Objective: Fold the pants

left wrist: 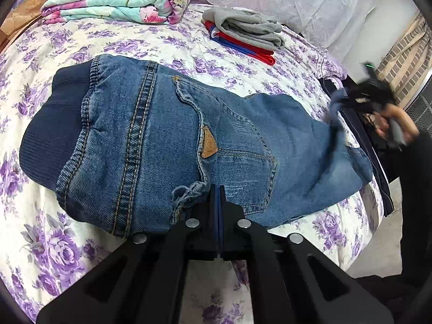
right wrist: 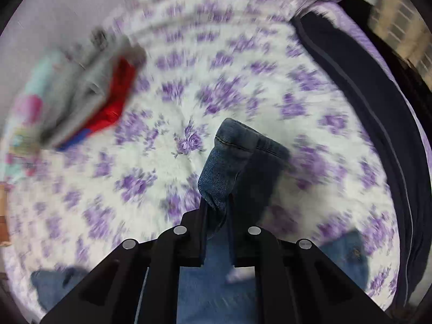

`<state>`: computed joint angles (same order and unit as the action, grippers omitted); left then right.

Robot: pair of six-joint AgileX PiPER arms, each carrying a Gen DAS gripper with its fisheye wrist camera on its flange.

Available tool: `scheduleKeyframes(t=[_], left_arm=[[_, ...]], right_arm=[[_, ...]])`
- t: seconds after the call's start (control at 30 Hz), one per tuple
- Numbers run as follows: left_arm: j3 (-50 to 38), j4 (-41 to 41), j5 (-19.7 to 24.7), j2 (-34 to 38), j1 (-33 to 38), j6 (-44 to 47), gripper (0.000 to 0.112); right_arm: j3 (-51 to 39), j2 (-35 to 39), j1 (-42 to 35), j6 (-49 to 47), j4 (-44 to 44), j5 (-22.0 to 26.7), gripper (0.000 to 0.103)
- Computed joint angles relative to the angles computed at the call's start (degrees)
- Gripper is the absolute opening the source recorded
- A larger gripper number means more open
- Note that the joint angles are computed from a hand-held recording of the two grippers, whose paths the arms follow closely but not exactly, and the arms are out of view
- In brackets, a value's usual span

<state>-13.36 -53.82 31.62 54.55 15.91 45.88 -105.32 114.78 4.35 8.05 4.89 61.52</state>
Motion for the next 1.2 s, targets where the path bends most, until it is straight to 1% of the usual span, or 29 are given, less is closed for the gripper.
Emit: scheduleKeyframes(t=[0.07, 0.13, 0.2, 0.27, 0.33, 0.37, 0.4, 0.43, 0.47, 0.5, 0.53, 0.57, 0.6, 0.63, 0.7, 0.73, 0.77, 0.8, 0.83, 0.87, 0.9, 0.93, 0.97, 1.03, 1.1, 1.13, 1.2], left_arm=[[-0.9, 0.2, 1.8, 1.0, 1.4, 0.6, 0.001], [-2.1, 1.0, 3.8, 2.1, 2.6, 1.1, 0.001], [-3.2, 2.6, 4.4, 2.8, 2.2, 0.3, 0.001], [-3.9, 3.7, 5.0, 3.3, 2.1, 0.0, 0.001], [-4.6, 4.4, 5.9, 4.0, 2.2, 0.1, 0.001], [-4.9, 4.7, 6.4, 4.3, 2.4, 0.1, 0.001], [-5.2, 5.1, 6.8, 4.5, 2.6, 0.1, 0.001], [-5.6, 6.1, 7.0, 4.8, 2.3, -0.7, 0.001], [-6.4, 8.4, 6.7, 4.8, 0.7, -3.4, 0.001], [-6.8, 9.9, 6.7, 4.7, 0.1, -5.1, 0.001], [-7.5, 12.9, 6.4, 4.1, -1.7, -9.0, 0.001], [-7.9, 15.0, 6.4, 3.7, -2.6, -11.7, 0.001], [-8.6, 18.1, 6.8, 2.6, -4.0, -16.1, 0.001], [-9.0, 20.3, 7.6, 1.6, -4.7, -19.2, 0.001], [-10.3, 27.7, 8.9, -2.2, -8.8, -29.8, 0.001], [-11.2, 30.8, 9.8, -4.5, -11.0, -34.7, 0.001], [-12.1, 32.1, 10.6, -5.7, -12.4, -37.3, 0.001], [-12.9, 32.5, 11.1, -6.4, -13.5, -38.7, 0.001], [-14.1, 32.8, 11.3, -6.5, -15.2, -40.3, 0.001], [-15.7, 33.3, 10.6, -5.7, -18.3, -42.6, 0.001], [-16.7, 33.8, 9.6, -4.8, -20.8, -44.3, 0.001], [-18.3, 35.0, 7.3, -2.3, -24.9, -46.6, 0.003], [-19.5, 36.5, 4.8, 0.4, -28.2, -48.8, 0.005], [-21.3, 37.8, -0.1, 6.7, -32.8, -50.7, 0.01], [-22.4, 37.0, -4.1, 13.3, -35.3, -50.5, 0.011], [-22.9, 35.3, -5.1, 16.9, -35.5, -48.9, 0.011], [-23.3, 27.7, -5.5, 25.6, -34.2, -42.0, 0.011]], right_arm=[[10.2, -9.3, -4.6, -5.5, 5.4, -4.6, 0.013], [19.7, -17.8, -11.5, -14.3, 14.2, -6.9, 0.013], [27.9, -22.9, -18.3, -23.4, 21.7, -8.5, 0.013], [38.3, -27.4, -25.1, -32.0, 27.8, -10.1, 0.013], [47.0, -29.1, -29.4, -37.8, 31.3, -12.6, 0.013], [50.0, -28.3, -30.6, -40.3, 32.4, -14.6, 0.013], [52.5, -25.3, -32.4, -44.2, 34.8, -16.2, 0.013], [54.1, -23.5, -33.7, -46.6, 36.8, -16.7, 0.013], [55.3, -20.7, -35.6, -51.3, 41.1, -16.6, 0.013], [56.9, -20.2, -36.6, -55.8, 44.9, -17.2, 0.012], [57.6, -20.5, -37.2, -59.1, 46.6, -17.1, 0.015], [57.9, -21.1, -37.1, -60.0, 46.5, -16.9, 0.016], [58.0, -22.0, -37.1, -59.8, 45.3, -16.5, 0.022], [58.1, -23.1, -36.9, -58.0, 43.4, -16.3, 0.032], [59.1, -27.8, -35.6, -52.7, 37.0, -17.9, 0.038], [60.4, -32.2, -33.9, -50.2, 32.5, -20.5, 0.038], [61.2, -36.1, -32.9, -49.0, 29.1, -22.0, 0.038], [62.2, -39.4, -31.9, -48.8, 27.5, -23.2, 0.041], [62.1, -42.5, -31.3, -50.7, 28.2, -22.2, 0.044], [61.6, -43.6, -31.2, -54.2, 31.1, -20.2, 0.045], [60.6, -44.3, -29.9, -58.2, 35.1, -17.1, 0.046], [59.7, -43.9, -28.1, -59.9, 37.0, -15.2, 0.049], [58.1, -42.6, -24.3, -61.3, 38.8, -13.5, 0.05], [54.3, -38.2, -14.9, -60.6, 39.3, -13.1, 0.051], [48.6, -32.1, -4.1, -56.7, 36.6, -13.5, 0.051], [44.1, -27.7, 1.3, -55.5, 35.5, -12.6, 0.051], [35.6, -20.2, 9.2, -53.4, 32.5, -9.9, 0.051]])
